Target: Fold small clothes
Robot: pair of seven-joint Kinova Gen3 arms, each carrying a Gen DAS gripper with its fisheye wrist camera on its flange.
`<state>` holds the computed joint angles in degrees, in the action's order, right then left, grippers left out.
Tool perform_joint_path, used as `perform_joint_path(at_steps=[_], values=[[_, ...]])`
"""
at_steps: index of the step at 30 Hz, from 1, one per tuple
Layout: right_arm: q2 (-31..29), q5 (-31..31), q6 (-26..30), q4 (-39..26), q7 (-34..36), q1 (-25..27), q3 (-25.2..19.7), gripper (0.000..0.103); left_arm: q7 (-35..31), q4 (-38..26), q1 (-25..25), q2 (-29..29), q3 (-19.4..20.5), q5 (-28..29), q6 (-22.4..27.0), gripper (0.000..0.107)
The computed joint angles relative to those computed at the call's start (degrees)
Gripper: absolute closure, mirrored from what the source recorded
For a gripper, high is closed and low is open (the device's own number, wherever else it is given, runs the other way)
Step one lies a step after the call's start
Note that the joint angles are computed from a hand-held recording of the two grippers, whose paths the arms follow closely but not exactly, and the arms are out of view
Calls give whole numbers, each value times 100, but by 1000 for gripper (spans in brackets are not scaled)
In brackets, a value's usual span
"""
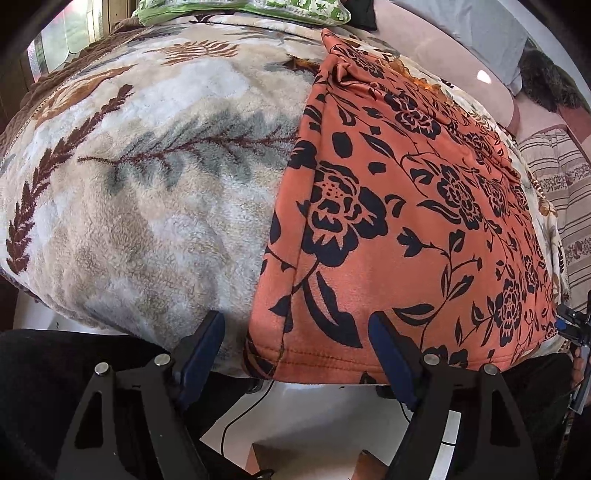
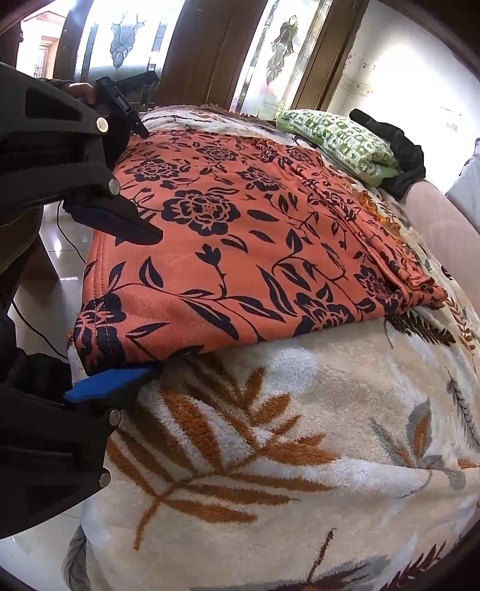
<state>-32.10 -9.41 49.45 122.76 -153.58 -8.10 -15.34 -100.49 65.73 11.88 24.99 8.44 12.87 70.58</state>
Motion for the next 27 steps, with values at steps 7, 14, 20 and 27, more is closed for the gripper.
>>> perform_joint_path(at_steps=[7, 14, 20, 27], values=[[242, 195, 321, -234, -104, 40, -187, 54, 84, 125, 216, -67, -56, -340, -161, 27], [465, 334, 521, -369, -206, -98, -145, 68, 285, 90, 426, -33, -73, -587, -214, 35], [441, 275, 450, -295, -90, -202, -21, 68, 241, -37, 502, -49, -23, -670, -82, 73], [179, 363, 453, -392, -160, -155, -65, 92, 127, -518, 294, -33, 86, -178, 232, 100]])
